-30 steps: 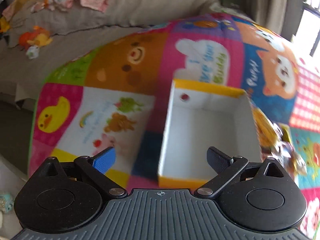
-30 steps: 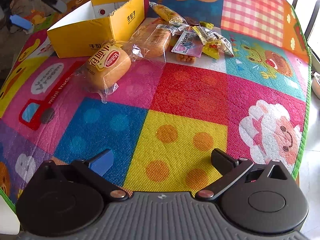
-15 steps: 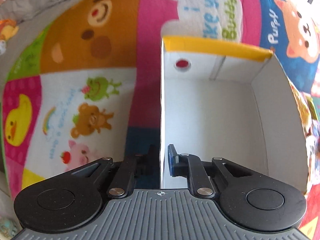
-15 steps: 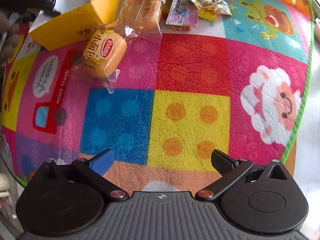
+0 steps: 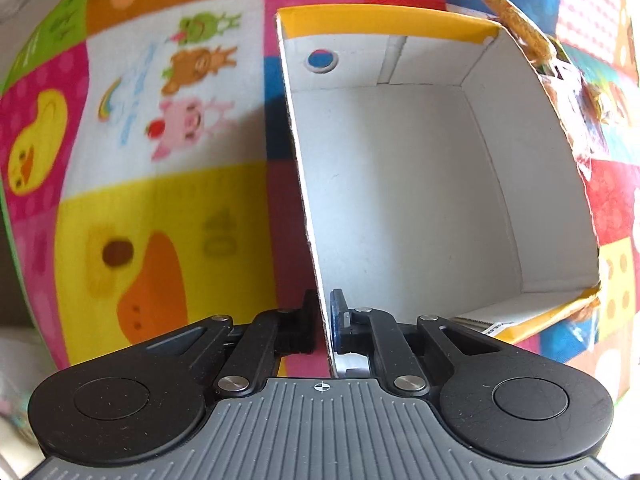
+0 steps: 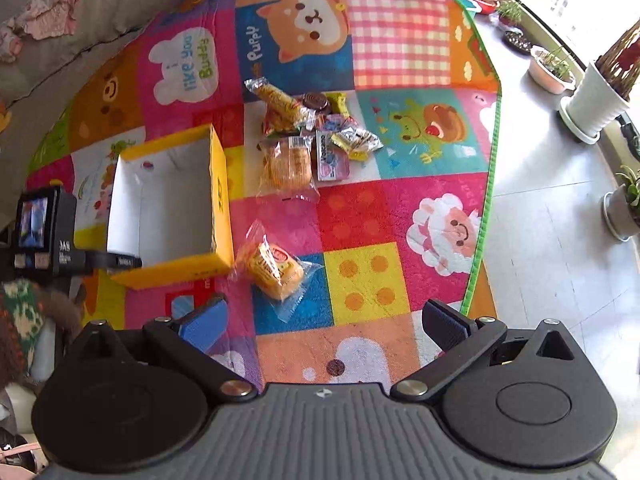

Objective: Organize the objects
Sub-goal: 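Grasp the yellow box wall with the left tool while the right tool approaches the red-labelled bun, then grasp the red-labelled bread bun with the right tool and drop it into the box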

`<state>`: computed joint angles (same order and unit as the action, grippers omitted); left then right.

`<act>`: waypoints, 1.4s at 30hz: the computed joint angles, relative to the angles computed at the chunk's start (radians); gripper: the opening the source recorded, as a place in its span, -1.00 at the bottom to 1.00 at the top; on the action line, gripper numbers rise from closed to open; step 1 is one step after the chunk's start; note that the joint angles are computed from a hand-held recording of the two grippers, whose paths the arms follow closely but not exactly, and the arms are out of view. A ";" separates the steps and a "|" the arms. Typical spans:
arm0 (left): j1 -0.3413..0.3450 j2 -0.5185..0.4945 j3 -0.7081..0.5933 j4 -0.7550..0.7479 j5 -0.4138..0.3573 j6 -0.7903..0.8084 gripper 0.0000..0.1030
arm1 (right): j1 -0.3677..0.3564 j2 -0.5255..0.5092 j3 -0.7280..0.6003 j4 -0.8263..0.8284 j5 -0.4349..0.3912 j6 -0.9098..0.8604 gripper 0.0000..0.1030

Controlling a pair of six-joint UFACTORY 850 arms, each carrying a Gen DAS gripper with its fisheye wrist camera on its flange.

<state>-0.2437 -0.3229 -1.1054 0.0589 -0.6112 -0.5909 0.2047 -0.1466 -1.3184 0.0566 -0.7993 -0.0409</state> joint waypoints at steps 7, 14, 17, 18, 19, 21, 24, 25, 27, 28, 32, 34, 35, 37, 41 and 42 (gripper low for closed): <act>0.029 -0.010 -0.021 -0.037 0.004 0.030 -0.84 | 0.051 -0.062 0.021 -0.065 -0.006 -0.193 1.00; 0.027 0.018 -0.002 0.028 -0.040 -0.121 -0.85 | 0.068 -0.168 0.019 0.002 0.022 -0.558 1.00; 0.024 0.023 0.004 0.013 -0.062 -0.140 -0.85 | 0.084 -0.242 -0.008 0.027 0.043 -0.685 1.00; 0.021 0.022 0.003 0.022 -0.071 -0.161 -0.85 | 0.087 -0.264 -0.015 0.043 0.054 -0.738 1.00; 0.017 0.021 0.003 0.025 -0.076 -0.185 -0.85 | 0.093 -0.285 -0.021 0.045 0.067 -0.775 0.98; 0.007 0.023 -0.002 0.031 -0.090 -0.237 -0.85 | 0.105 -0.334 -0.047 0.029 0.087 -0.810 0.81; -0.008 0.023 -0.012 0.033 -0.090 -0.273 -0.85 | 0.099 -0.423 -0.139 0.062 0.016 -0.823 0.44; -0.015 0.020 -0.018 0.036 -0.089 -0.277 -0.85 | 0.096 -0.449 -0.170 0.066 -0.014 -0.808 0.24; -0.024 0.000 -0.044 0.043 -0.097 -0.282 -0.85 | 0.087 -0.490 -0.225 0.082 -0.065 -0.778 0.07; -0.029 -0.010 -0.059 0.046 -0.106 -0.288 -0.85 | 0.079 -0.504 -0.250 0.098 -0.094 -0.763 0.03; -0.035 -0.043 -0.106 0.031 -0.094 -0.284 -0.86 | 0.032 -0.507 -0.297 0.136 -0.152 -0.704 0.01; -0.037 -0.067 -0.137 0.022 -0.096 -0.265 -0.86 | 0.003 -0.489 -0.305 0.145 -0.176 -0.675 0.01; -0.037 -0.082 -0.155 0.015 -0.095 -0.246 -0.86 | -0.012 -0.475 -0.303 0.151 -0.183 -0.662 0.01; -0.035 -0.111 -0.190 0.007 -0.093 -0.208 -0.85 | -0.045 -0.442 -0.301 0.161 -0.194 -0.630 0.01; -0.028 -0.151 -0.244 0.037 -0.075 -0.181 -0.86 | -0.089 -0.368 -0.291 0.162 -0.197 -0.517 0.01; -0.025 -0.154 -0.250 0.051 -0.064 -0.183 -0.86 | -0.101 -0.365 -0.302 0.174 -0.205 -0.492 0.01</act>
